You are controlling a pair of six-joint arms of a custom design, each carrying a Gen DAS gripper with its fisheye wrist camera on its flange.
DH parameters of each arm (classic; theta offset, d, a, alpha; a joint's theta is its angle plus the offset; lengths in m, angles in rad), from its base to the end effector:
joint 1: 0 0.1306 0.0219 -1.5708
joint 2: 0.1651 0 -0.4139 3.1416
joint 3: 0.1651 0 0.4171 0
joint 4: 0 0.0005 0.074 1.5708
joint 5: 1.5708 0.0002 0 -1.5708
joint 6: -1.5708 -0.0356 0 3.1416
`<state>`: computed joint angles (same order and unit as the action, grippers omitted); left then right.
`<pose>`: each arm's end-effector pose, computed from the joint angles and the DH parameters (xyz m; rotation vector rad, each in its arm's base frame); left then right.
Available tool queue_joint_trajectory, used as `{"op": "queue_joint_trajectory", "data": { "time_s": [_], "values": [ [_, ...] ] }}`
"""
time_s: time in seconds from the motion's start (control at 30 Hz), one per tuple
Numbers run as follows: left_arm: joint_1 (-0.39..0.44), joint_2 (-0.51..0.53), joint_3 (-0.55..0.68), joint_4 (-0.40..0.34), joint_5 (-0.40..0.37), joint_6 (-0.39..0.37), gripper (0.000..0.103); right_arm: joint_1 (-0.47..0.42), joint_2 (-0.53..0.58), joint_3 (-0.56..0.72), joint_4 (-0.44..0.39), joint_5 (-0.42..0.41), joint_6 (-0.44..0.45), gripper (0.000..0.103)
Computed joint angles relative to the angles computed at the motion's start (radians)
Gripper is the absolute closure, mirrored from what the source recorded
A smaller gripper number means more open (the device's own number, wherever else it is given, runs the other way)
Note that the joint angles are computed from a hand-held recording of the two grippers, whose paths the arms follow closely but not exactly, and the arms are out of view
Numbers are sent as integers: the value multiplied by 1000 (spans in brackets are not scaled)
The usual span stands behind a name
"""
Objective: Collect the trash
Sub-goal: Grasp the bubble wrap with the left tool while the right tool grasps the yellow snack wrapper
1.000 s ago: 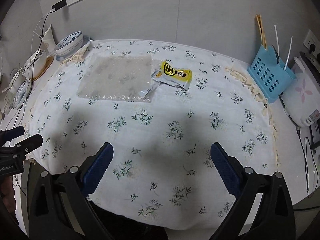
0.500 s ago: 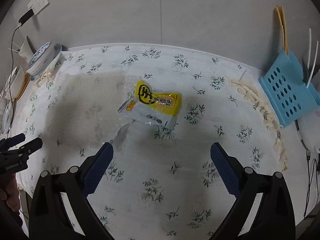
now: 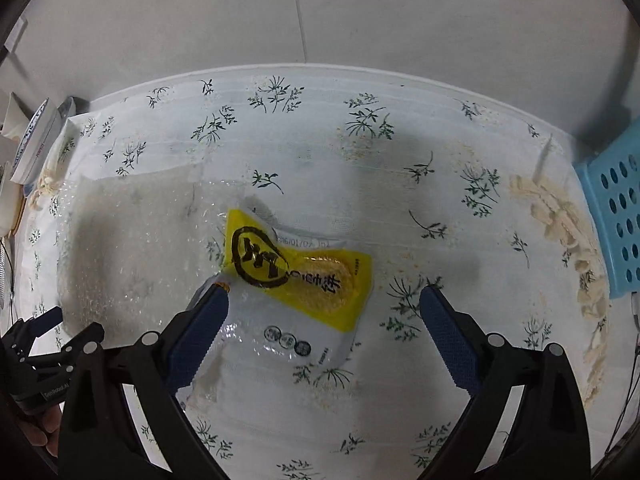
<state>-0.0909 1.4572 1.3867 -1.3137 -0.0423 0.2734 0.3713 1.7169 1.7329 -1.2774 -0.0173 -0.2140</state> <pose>0.4775 -0.0425 0.4069 -0.2746 2.9376 0.0113 0.5580 0.2174 0.4268 -0.2274 2.8373 0.1516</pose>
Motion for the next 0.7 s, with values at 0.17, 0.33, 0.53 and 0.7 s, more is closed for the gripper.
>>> {"op": "queue_joint_trajectory", "data": {
  "time_s": [0.17, 0.33, 0.53, 0.7],
  "values": [
    [-5, 35, 33, -25, 11, 15, 13, 16, 48, 48, -33, -8, -7, 17],
    [-27, 67, 82, -65, 8, 3, 32, 27, 83, 79, -64, -12, -28, 31],
    [-68, 95, 130, -76, -3, 3, 57, 31, 98, 100, -79, 24, -60, 49],
    [-94, 103, 147, -84, -33, 3, 70, 29, 88, 86, -72, 52, -52, 60]
  ]
}}
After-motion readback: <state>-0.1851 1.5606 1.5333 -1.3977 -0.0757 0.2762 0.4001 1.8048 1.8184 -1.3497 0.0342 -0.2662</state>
